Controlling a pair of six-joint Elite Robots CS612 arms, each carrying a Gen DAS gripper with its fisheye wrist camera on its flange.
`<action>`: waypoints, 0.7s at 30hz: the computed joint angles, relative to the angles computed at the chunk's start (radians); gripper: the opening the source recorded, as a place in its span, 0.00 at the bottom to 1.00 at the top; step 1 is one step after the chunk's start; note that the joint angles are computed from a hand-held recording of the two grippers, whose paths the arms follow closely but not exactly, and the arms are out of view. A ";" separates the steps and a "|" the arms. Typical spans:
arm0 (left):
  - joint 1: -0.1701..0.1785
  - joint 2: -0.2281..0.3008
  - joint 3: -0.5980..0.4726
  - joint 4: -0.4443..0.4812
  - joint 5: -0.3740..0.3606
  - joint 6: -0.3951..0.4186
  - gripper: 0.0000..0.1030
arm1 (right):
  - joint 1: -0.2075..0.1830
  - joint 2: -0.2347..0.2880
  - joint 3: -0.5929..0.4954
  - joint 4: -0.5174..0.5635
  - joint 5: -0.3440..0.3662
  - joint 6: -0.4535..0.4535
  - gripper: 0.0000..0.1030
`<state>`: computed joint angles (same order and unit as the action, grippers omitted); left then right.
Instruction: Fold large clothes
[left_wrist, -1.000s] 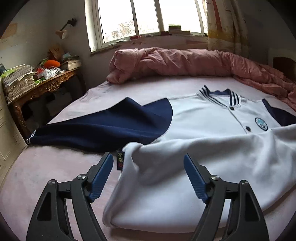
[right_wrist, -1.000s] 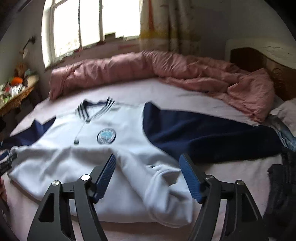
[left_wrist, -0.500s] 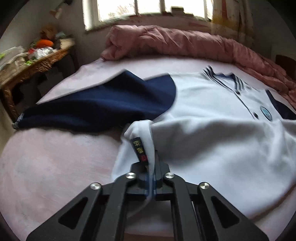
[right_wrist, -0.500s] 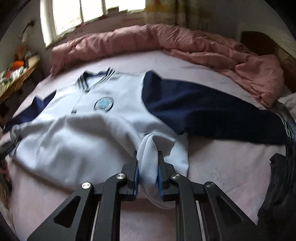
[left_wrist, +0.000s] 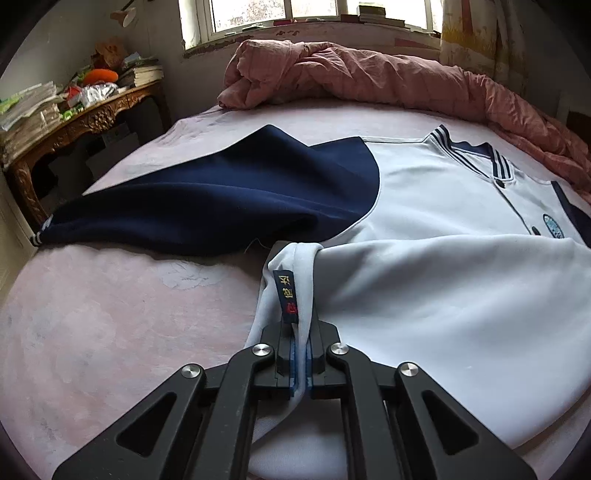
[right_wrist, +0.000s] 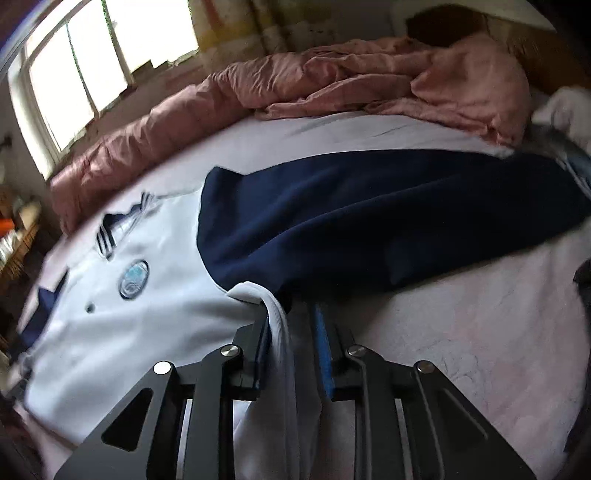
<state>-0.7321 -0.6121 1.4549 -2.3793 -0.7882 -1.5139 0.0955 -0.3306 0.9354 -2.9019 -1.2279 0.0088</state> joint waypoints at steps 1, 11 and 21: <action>-0.001 0.001 -0.004 0.014 0.004 -0.002 0.04 | 0.004 -0.003 0.009 -0.032 -0.025 -0.008 0.22; -0.021 -0.017 0.061 -0.148 0.118 0.017 0.07 | 0.011 -0.074 0.146 -0.265 -0.011 0.004 0.26; -0.083 -0.028 0.049 -0.105 0.401 0.014 0.46 | 0.054 -0.104 0.239 -0.557 -0.178 -0.060 0.66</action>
<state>-0.8154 -0.6405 1.5037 -2.4845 -0.3875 -1.5003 0.1493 -0.4343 1.1741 -3.4587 -1.4055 -0.0516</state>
